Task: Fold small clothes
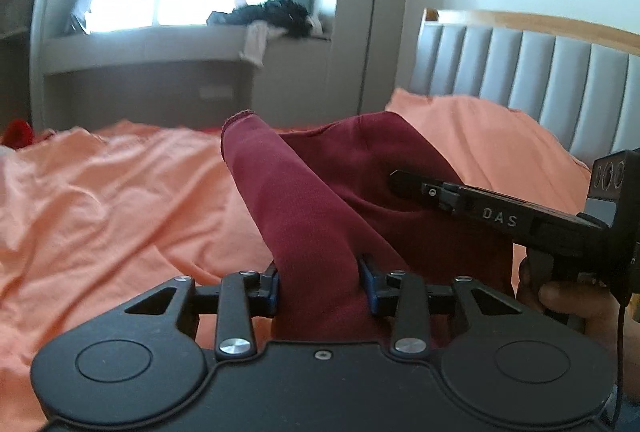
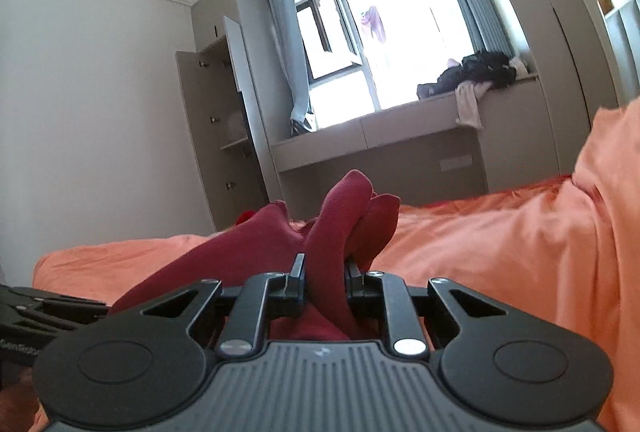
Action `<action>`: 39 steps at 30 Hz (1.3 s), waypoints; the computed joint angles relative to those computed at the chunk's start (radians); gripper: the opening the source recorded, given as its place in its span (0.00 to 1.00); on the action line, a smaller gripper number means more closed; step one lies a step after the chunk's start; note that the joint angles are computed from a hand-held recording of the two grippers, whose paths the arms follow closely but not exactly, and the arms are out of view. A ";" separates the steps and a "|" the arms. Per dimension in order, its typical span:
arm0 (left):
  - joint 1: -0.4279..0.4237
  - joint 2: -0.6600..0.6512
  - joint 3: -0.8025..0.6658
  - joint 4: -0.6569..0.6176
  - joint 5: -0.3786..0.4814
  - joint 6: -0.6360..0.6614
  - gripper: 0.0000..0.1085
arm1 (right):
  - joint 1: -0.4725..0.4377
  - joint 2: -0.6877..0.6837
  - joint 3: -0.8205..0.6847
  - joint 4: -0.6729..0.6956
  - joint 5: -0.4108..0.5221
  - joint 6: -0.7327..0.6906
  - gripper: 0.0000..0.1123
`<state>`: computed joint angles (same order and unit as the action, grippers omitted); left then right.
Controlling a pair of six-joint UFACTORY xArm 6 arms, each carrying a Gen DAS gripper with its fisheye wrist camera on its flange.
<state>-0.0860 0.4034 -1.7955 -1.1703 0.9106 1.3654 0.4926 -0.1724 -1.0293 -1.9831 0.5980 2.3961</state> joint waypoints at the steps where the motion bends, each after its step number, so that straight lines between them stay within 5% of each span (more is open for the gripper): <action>1: 0.001 0.006 -0.005 -0.015 -0.016 0.016 0.37 | -0.002 0.020 -0.026 -0.001 0.001 -0.001 0.17; 7: 0.016 0.140 -0.169 0.009 -0.036 -0.058 0.37 | -0.042 0.137 -0.162 0.064 -0.039 -0.102 0.15; 12: 0.039 0.287 -0.365 0.103 0.042 -0.273 0.38 | -0.087 0.220 -0.235 0.141 -0.097 -0.129 0.15; 18: 0.025 0.289 -0.349 0.153 -0.012 -0.298 0.48 | -0.102 0.271 -0.250 0.318 -0.102 -0.264 0.20; 24: 0.018 0.253 -0.286 0.151 -0.080 -0.294 0.62 | -0.079 0.264 -0.231 0.397 -0.045 -0.330 0.38; 31: 0.005 0.199 -0.207 0.142 -0.176 -0.280 0.82 | -0.047 0.208 -0.165 0.398 0.048 -0.296 0.81; 36: -0.007 0.120 -0.097 0.034 -0.286 -0.168 0.89 | -0.001 0.147 -0.103 0.331 0.133 -0.202 0.90; 39: -0.027 0.055 -0.008 -0.133 -0.394 0.016 0.93 | 0.047 0.116 -0.078 0.312 0.202 -0.194 0.91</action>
